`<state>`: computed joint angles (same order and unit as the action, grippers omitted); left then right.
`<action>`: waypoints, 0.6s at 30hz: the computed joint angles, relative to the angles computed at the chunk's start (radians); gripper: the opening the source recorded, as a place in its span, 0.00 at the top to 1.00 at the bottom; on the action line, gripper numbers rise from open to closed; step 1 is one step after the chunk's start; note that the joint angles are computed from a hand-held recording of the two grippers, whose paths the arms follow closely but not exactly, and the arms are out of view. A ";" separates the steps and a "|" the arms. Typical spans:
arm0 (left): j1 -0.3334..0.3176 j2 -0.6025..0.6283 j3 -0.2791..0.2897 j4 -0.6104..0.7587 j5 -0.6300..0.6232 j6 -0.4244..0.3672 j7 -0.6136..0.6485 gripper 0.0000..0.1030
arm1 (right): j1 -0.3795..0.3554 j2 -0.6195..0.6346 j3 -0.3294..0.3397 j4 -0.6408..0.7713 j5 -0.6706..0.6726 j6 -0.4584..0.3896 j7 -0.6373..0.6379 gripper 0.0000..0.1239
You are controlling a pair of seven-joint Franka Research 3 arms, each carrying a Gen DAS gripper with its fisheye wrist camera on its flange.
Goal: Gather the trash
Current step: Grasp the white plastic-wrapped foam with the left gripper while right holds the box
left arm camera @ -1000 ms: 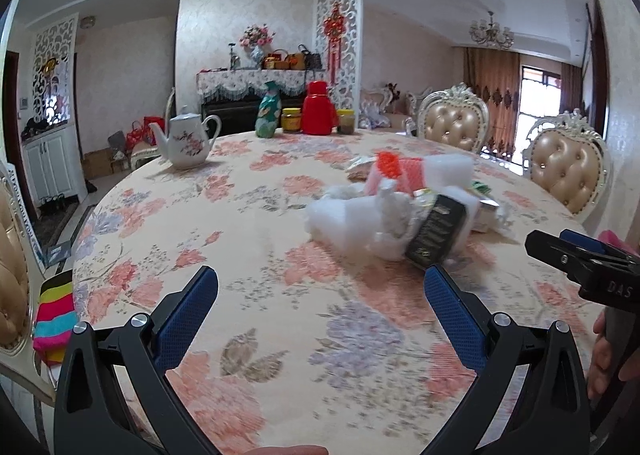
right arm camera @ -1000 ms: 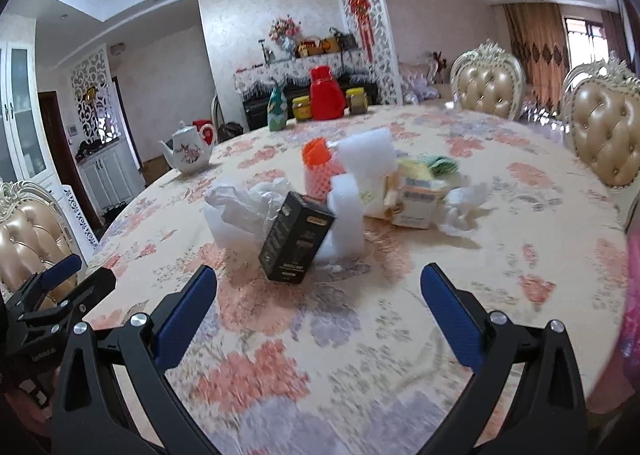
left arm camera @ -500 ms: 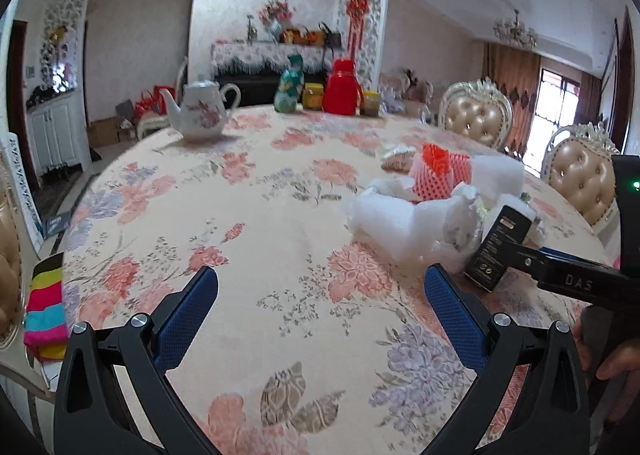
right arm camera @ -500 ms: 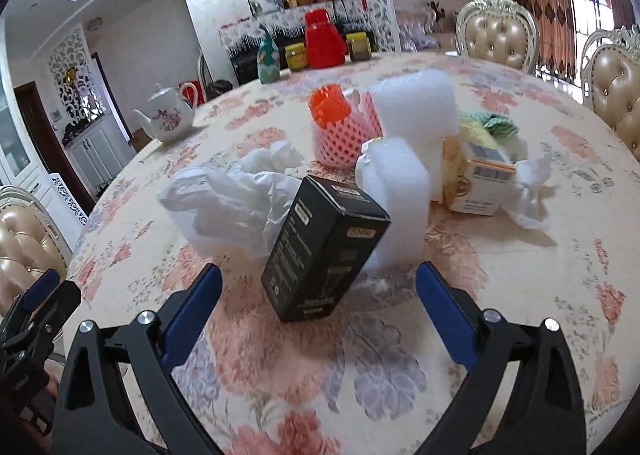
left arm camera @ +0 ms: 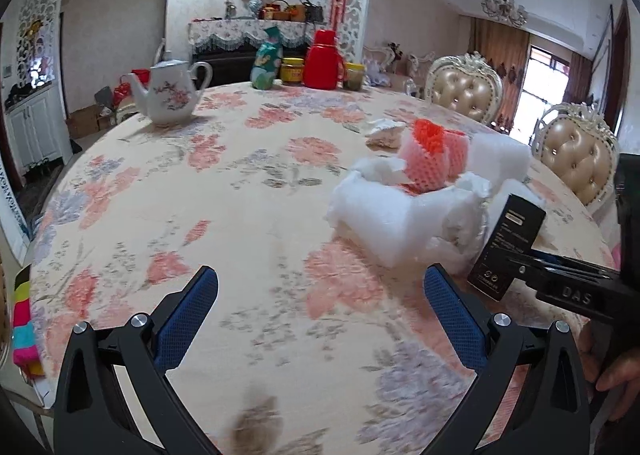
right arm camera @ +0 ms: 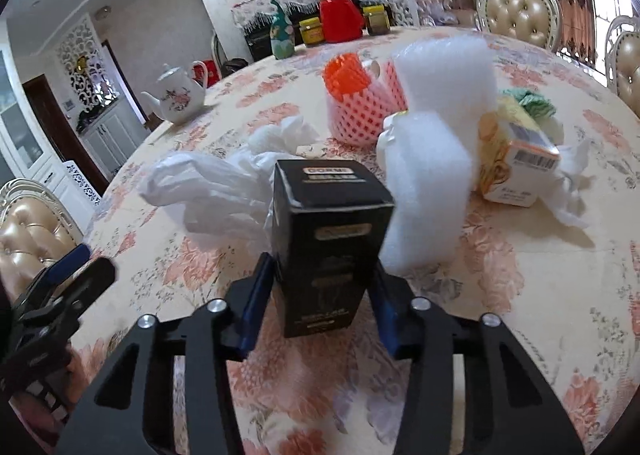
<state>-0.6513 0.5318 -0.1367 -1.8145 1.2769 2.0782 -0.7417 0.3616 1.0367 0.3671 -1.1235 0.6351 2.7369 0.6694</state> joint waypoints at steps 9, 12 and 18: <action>-0.015 0.165 0.048 0.259 -0.013 0.085 0.194 0.06 | -0.185 -0.068 0.134 -0.134 0.173 0.097 -0.249 0.69; -0.016 0.213 0.074 0.334 -0.042 0.133 0.231 0.07 | -0.211 -0.065 0.131 -0.121 0.216 0.074 -0.276 0.69; -0.041 0.318 0.123 0.507 -0.130 0.116 0.365 0.08 | -0.221 -0.048 0.102 -0.078 0.265 0.026 -0.300 0.69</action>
